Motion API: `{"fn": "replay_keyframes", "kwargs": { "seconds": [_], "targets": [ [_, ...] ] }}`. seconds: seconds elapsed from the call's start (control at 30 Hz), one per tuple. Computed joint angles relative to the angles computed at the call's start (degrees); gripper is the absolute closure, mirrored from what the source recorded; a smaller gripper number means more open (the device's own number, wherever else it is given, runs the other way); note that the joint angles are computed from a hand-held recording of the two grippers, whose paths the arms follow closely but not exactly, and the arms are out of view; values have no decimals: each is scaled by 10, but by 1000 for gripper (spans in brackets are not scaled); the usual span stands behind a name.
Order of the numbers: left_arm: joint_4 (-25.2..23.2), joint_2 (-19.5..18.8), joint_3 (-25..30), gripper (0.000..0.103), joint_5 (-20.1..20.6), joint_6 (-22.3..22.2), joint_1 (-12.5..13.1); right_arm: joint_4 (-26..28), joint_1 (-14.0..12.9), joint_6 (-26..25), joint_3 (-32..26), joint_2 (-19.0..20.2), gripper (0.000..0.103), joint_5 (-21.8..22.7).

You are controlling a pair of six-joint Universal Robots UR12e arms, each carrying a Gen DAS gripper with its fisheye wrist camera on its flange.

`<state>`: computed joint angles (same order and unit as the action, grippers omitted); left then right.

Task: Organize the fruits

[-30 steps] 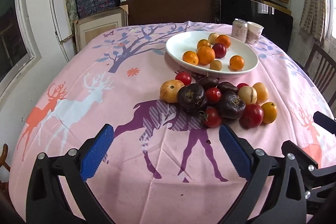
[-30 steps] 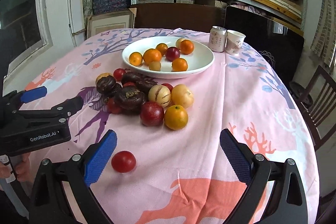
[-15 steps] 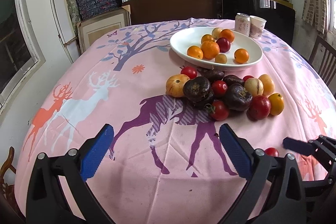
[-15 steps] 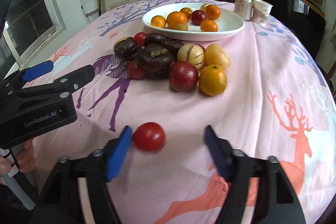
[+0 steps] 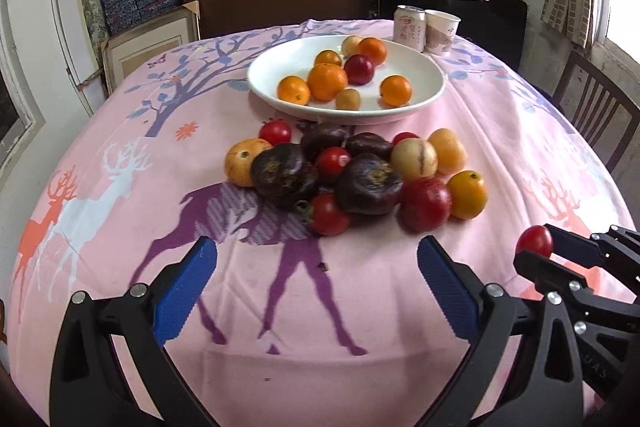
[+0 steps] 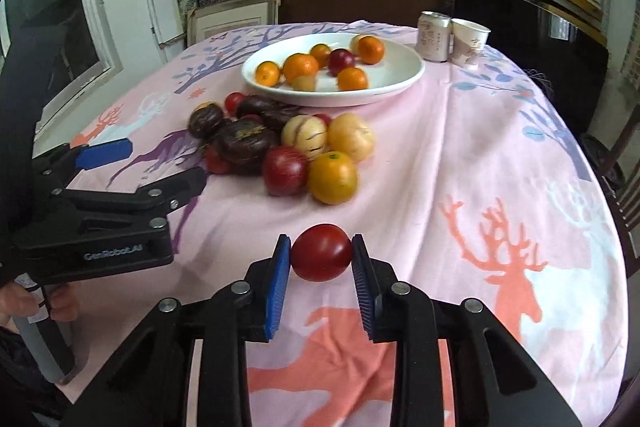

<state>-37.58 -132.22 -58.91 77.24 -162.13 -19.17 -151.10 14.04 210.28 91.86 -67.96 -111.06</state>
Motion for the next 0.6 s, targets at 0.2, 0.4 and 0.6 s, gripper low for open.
{"fn": "replay_keyframes", "kwargs": {
  "seconds": [0.2,0.4,0.6],
  "targets": [
    [-13,-8,12,4,-11,22,-31,-4,-13,22,46,-30,72,-63],
    [-67,-37,62,4,-5,-3,-52,-27,-30,20,90,-56,72,-63],
    [-49,-34,59,4,22,-31,-68,-85,-45,-16,113,-67,72,-20]
  ]
}}
